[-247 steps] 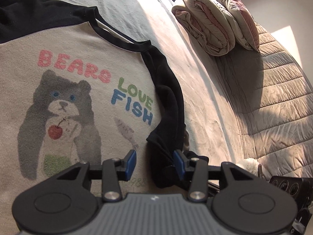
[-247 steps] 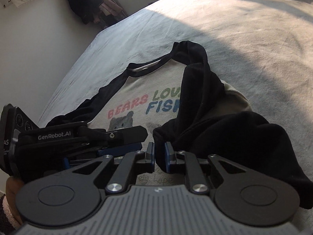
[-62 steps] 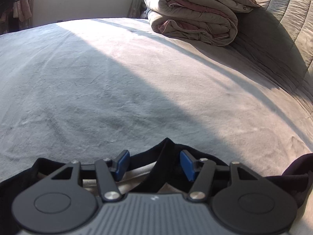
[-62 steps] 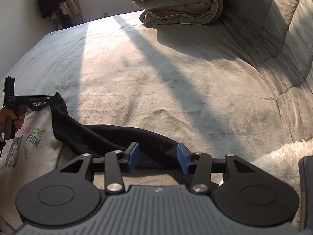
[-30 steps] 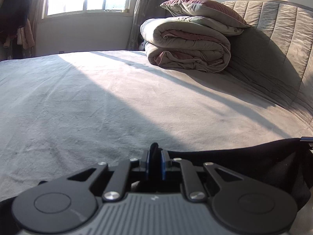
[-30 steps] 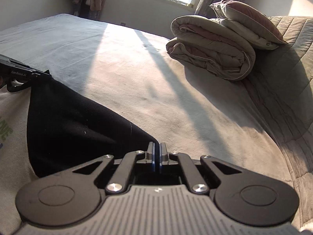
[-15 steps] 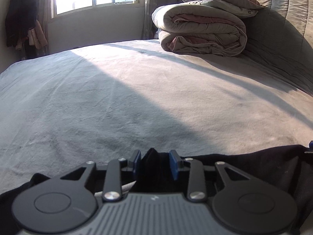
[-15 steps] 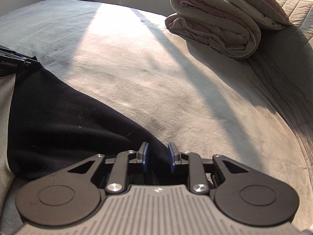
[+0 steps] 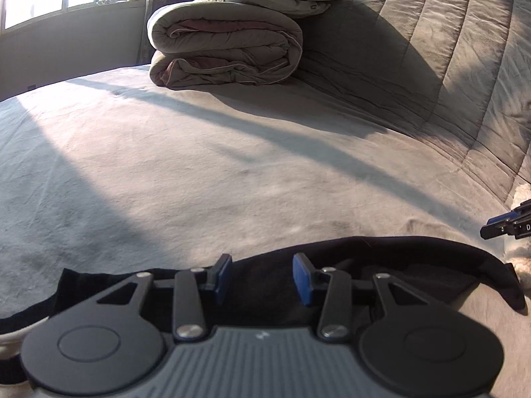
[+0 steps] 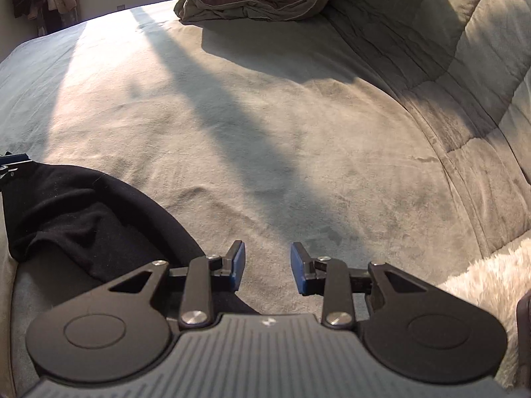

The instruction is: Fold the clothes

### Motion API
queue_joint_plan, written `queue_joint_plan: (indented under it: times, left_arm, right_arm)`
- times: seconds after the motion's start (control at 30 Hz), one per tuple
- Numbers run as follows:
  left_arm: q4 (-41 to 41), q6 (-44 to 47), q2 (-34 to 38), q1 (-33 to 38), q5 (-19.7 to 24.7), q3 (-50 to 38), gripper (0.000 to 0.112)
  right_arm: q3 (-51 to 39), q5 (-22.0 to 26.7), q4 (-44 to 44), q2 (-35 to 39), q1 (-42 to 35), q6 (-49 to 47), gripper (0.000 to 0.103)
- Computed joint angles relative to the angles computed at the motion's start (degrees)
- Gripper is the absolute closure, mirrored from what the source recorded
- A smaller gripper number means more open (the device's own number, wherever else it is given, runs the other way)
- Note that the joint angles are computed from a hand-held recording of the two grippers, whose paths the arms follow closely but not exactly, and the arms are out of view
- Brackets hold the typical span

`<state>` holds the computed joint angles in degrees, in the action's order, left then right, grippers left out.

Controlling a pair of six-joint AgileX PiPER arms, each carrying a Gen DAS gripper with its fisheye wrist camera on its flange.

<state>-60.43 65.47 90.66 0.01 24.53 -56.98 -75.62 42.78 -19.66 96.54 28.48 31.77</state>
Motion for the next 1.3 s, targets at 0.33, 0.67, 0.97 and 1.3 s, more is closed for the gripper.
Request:
queue_joint_plan:
  times: [0.33, 0.67, 0.97, 1.3]
  left_arm:
    - [-4.04, 8.35, 0.62, -4.99, 11.23, 0.83, 0.08]
    - [2.19, 1.97, 2.07, -10.11, 9.47, -1.76, 0.076]
    - [1.93, 0.7, 3.09, -8.06, 9.36, -3.24, 0.071]
    - [7.78, -3.18, 4.43, -3.67, 5.07, -6.49, 0.063]
  right_arm:
    - [5.42, 2.18, 5.11, -2.21, -1.88, -4.95, 0.069]
    - [9.26, 0.4, 7.81, -3.58, -2.32, -9.35, 0.074]
    - [8.26, 0.78, -17.86, -3.47, 2.98, 7.31, 0.1]
    - [3.64, -3.48, -40.78, 5.99, 0.63, 26.94, 0.1]
